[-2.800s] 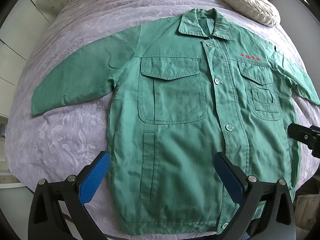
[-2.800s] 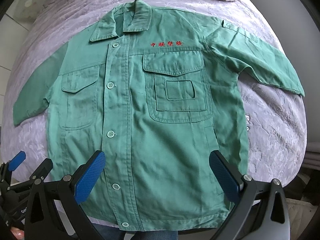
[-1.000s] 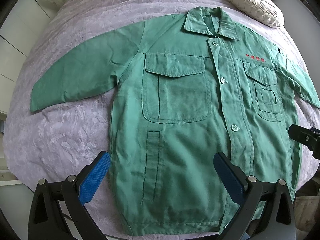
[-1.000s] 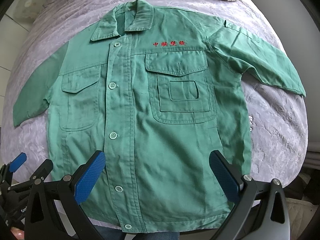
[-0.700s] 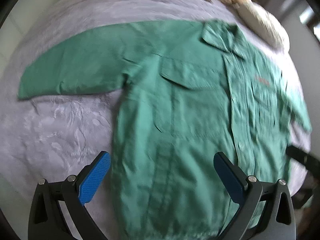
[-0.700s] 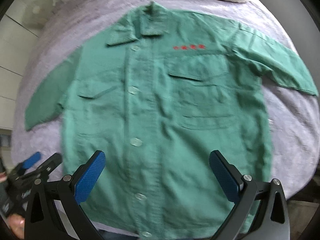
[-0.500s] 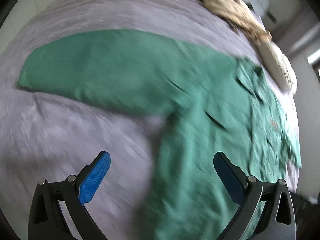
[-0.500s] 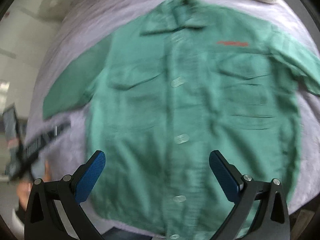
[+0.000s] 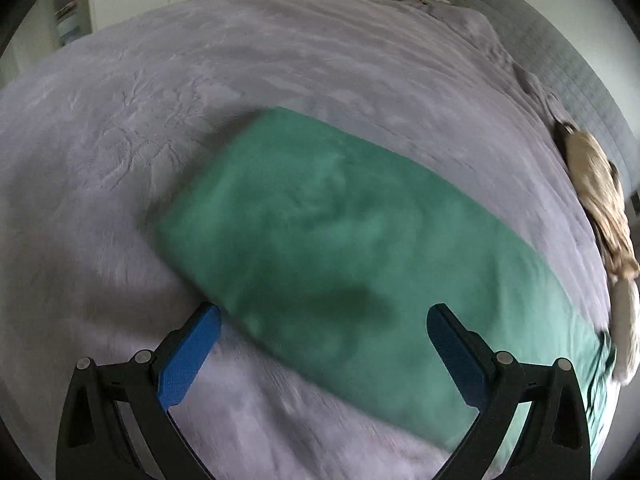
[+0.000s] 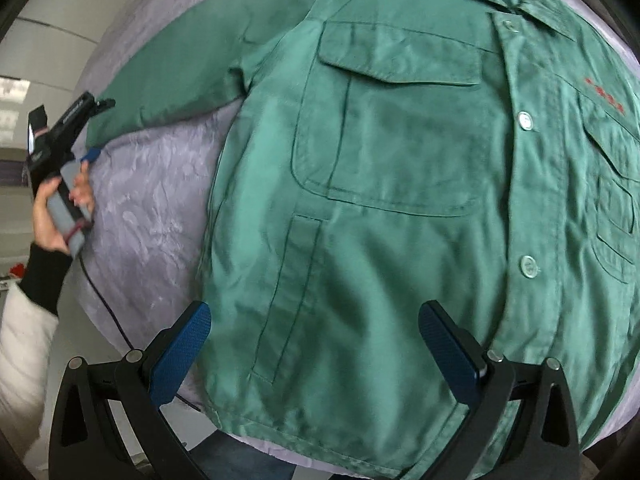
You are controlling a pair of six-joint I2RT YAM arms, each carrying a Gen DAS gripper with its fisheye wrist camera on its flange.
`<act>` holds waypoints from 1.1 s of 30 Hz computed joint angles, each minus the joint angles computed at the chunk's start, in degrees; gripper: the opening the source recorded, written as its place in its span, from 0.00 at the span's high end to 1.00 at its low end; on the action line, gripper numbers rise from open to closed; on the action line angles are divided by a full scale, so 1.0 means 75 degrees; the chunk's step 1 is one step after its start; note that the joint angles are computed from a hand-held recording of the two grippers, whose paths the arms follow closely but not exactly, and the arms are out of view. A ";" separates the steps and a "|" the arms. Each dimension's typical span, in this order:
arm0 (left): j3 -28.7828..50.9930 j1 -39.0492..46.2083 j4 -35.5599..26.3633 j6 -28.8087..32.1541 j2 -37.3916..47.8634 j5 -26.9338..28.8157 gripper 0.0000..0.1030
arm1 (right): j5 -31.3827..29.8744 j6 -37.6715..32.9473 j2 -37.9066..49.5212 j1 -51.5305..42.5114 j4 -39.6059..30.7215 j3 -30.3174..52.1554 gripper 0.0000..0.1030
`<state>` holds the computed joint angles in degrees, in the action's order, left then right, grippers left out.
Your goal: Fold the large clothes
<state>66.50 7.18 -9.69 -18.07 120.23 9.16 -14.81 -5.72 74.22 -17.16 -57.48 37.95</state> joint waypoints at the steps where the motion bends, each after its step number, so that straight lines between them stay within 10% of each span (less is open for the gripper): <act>1: 0.0051 0.0061 0.0092 -0.0056 0.0090 0.0021 0.13 | 0.0027 0.0169 0.0079 0.0193 0.0112 -0.0019 0.00; 5: 0.0088 0.0449 0.0148 -0.0174 0.0025 0.0807 0.89 | 0.0066 0.0738 0.0250 0.0764 0.0483 -0.0141 0.00; 19: -0.0293 -0.1804 0.0180 0.0174 -0.2989 0.3257 0.92 | -0.0297 -0.0525 -0.0259 -0.1059 -0.0137 -0.0049 0.00; 24: 0.0563 -0.4406 -0.0061 -0.0179 -0.2926 0.2474 0.92 | -0.0393 -0.2166 0.0102 -0.3240 -0.0578 0.0576 0.00; 33: 0.4183 -0.8370 -0.1817 -0.0261 0.0515 -0.0197 0.92 | -0.0218 -0.4303 0.2816 -0.6950 -0.0973 0.3067 0.00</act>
<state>97.87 -55.59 -23.31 -20.02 124.09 7.69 -16.45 -38.00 95.34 -69.29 -64.78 60.95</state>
